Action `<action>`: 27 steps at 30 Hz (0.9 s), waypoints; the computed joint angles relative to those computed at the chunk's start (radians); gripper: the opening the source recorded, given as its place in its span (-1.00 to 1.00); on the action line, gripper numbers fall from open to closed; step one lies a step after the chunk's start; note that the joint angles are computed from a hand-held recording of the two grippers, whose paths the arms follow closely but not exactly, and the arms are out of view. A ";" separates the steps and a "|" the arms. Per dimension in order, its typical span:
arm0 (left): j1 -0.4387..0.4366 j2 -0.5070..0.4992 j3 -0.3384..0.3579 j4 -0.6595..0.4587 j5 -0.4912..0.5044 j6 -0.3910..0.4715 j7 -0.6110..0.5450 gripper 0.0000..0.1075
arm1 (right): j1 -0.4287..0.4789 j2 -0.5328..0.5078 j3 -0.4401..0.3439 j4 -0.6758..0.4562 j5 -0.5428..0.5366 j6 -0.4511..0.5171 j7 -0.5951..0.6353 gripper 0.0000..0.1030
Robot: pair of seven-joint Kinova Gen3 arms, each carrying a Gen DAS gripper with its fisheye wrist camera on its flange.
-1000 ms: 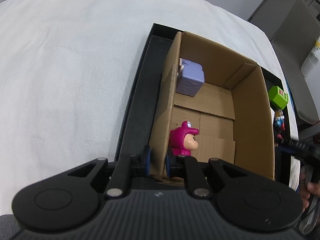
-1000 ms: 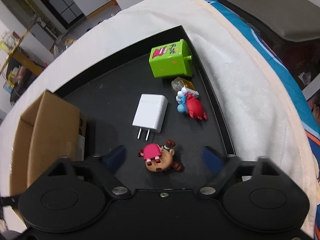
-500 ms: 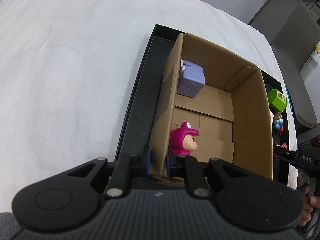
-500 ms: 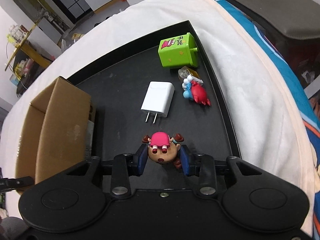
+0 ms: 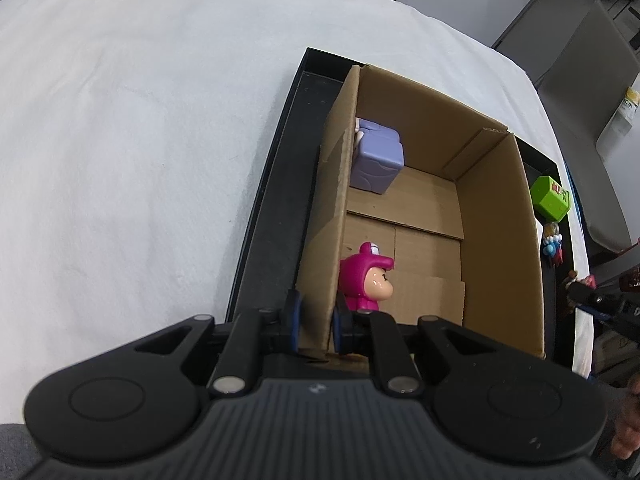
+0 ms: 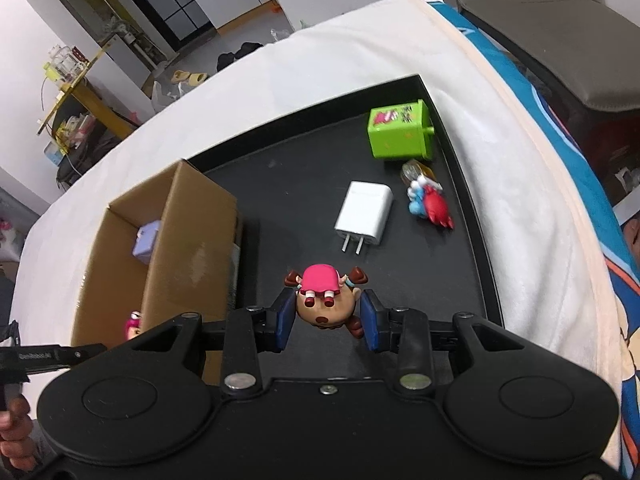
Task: Organize rigid objects
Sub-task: 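Lift the doll head with the right gripper and carry it over the box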
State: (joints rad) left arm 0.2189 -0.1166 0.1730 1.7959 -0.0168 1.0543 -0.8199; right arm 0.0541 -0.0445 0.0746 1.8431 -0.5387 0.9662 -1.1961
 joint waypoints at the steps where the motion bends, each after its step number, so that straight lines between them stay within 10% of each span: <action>1: 0.000 0.000 0.000 -0.001 0.001 0.000 0.000 -0.73 | -0.002 -0.003 -0.003 -0.004 0.005 -0.001 -0.007 -0.33; 27: -0.014 -0.007 -0.016 0.016 0.046 -0.020 -0.101 -0.73 | -0.132 -0.037 -0.058 -0.091 0.013 -0.028 -0.135 -0.32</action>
State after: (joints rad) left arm 0.2052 -0.1240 0.1567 1.8121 0.0297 1.0339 -0.9211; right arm -0.0776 -0.0812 0.0168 1.7521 -0.5261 0.9386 -1.3314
